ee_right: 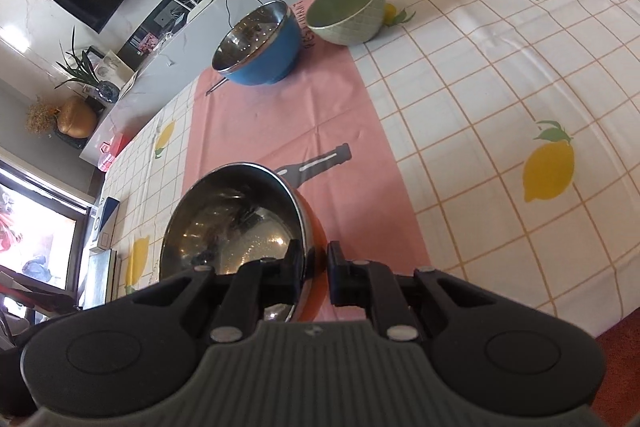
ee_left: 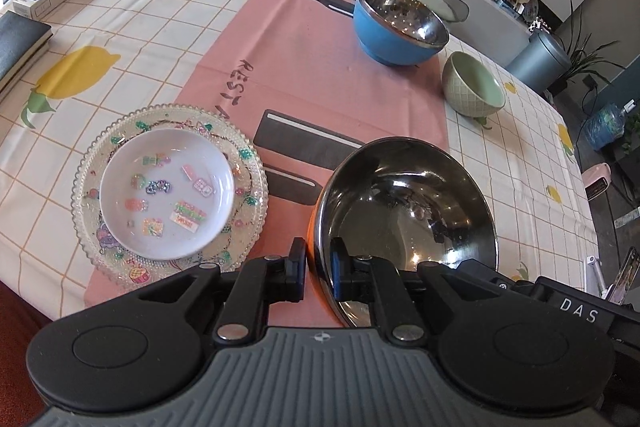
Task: Organize plates and bowls
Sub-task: 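Carry the orange bowl with both grippers beside the plate stack, release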
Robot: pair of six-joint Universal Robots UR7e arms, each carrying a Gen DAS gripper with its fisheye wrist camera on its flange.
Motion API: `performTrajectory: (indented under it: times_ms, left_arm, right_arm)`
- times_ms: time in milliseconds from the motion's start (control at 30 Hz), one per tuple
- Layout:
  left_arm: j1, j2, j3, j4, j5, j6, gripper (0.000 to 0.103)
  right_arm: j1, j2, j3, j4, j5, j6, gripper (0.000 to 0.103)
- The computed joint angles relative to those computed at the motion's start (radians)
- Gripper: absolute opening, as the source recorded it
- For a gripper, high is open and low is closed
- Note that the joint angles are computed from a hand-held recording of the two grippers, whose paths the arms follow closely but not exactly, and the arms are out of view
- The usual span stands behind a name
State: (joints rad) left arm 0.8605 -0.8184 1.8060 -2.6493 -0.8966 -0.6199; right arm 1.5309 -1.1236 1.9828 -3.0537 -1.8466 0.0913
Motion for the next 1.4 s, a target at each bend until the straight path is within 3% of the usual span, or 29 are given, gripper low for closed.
performTrajectory:
  times_ms: [767, 900, 967, 1033, 1067, 1167, 1400]
  left_arm:
    - [0.026, 0.051, -0.044, 0.004, -0.038, 0.067, 0.016]
    - [0.029, 0.052, -0.042, -0.013, -0.049, 0.083, 0.022]
    - [0.031, 0.051, -0.039, -0.028, -0.054, 0.085, 0.028]
    - [0.031, 0.049, -0.034, -0.048, -0.06, 0.102, 0.048]
    - [0.029, 0.049, -0.033, -0.052, -0.058, 0.109, 0.05]
    - [0.02, 0.047, -0.031, -0.059, -0.034, 0.137, 0.054]
    - [0.002, 0.04, -0.017, -0.146, 0.016, 0.225, 0.055]
  right_arm:
    - [-0.002, 0.045, -0.028, -0.034, -0.066, -0.008, 0.012]
    - [0.0, 0.045, -0.029, -0.032, -0.07, -0.007, 0.015]
    - [-0.002, 0.042, -0.028, -0.029, -0.059, -0.006, 0.021]
    - [0.0, 0.041, -0.028, -0.026, -0.056, -0.01, 0.026]
    - [0.004, 0.042, -0.03, -0.026, -0.064, -0.015, 0.032]
    - [0.021, 0.051, -0.034, -0.042, -0.103, -0.045, 0.043]
    - [0.043, 0.052, -0.03, -0.107, -0.129, -0.111, 0.052]
